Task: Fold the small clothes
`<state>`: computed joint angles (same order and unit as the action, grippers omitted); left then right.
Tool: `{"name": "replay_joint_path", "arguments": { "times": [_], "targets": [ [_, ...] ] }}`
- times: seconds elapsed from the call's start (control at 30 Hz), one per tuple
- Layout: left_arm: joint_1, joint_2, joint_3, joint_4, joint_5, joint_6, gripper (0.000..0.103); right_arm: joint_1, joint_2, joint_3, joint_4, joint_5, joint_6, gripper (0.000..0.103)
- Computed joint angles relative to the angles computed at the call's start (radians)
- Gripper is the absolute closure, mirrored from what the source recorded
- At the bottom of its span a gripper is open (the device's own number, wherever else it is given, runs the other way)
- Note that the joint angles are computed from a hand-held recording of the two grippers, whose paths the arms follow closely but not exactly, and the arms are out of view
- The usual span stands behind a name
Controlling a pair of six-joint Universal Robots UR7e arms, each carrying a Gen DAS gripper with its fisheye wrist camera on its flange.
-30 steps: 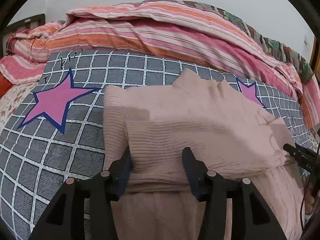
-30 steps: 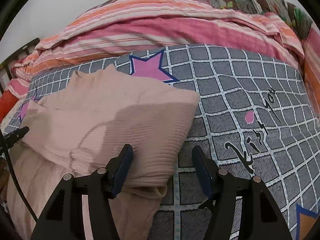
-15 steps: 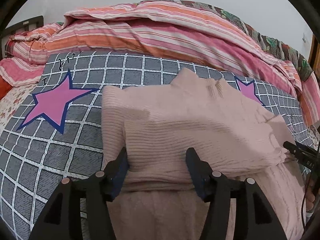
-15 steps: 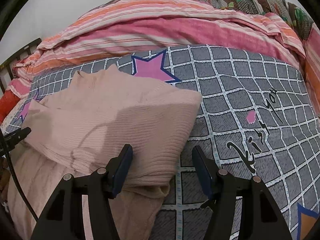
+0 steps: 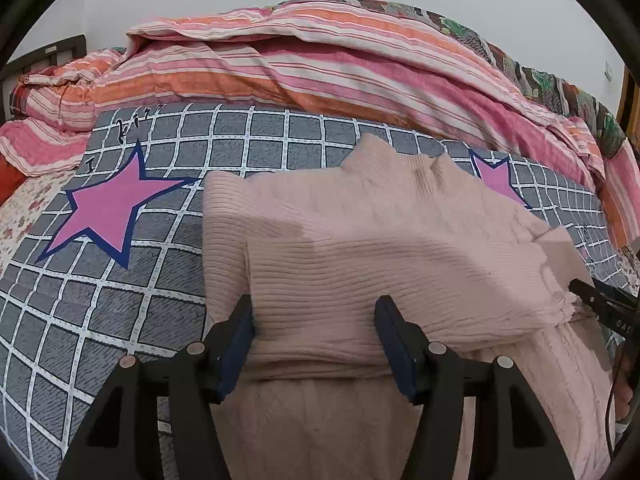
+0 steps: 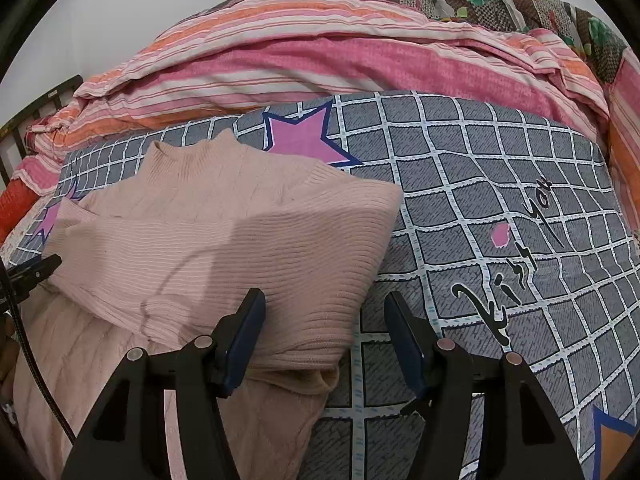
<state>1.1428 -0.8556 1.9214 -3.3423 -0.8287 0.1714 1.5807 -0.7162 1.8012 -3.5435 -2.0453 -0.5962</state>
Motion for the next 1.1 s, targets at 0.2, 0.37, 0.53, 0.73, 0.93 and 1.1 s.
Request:
{"name": "replay_joint_path", "arguments": {
  "times": [0.2, 0.37, 0.53, 0.73, 0.93, 1.1],
  "targets": [
    [-0.002, -0.002, 0.006, -0.01, -0.004, 0.002, 0.042, 0.001, 0.0, 0.005, -0.021, 0.003, -0.009, 0.042],
    [-0.005, -0.014, 0.028, -0.038, -0.022, 0.007, 0.04, 0.007, -0.003, 0.026, -0.083, 0.008, -0.021, 0.042],
    [0.003, -0.043, 0.061, -0.065, -0.066, -0.006, 0.04, 0.015, -0.029, 0.095, -0.182, 0.042, -0.042, 0.042],
    [-0.013, -0.069, 0.126, -0.135, -0.07, 0.017, 0.04, 0.035, -0.044, 0.179, -0.311, 0.048, -0.072, 0.042],
    [-0.031, -0.103, 0.194, -0.176, -0.054, 0.01, 0.04, 0.042, -0.076, 0.319, -0.399, 0.047, -0.05, 0.042],
    [-0.049, -0.145, 0.288, -0.241, -0.045, -0.014, 0.04, 0.034, -0.13, 0.466, -0.402, 0.05, 0.023, 0.042]
  ]
}}
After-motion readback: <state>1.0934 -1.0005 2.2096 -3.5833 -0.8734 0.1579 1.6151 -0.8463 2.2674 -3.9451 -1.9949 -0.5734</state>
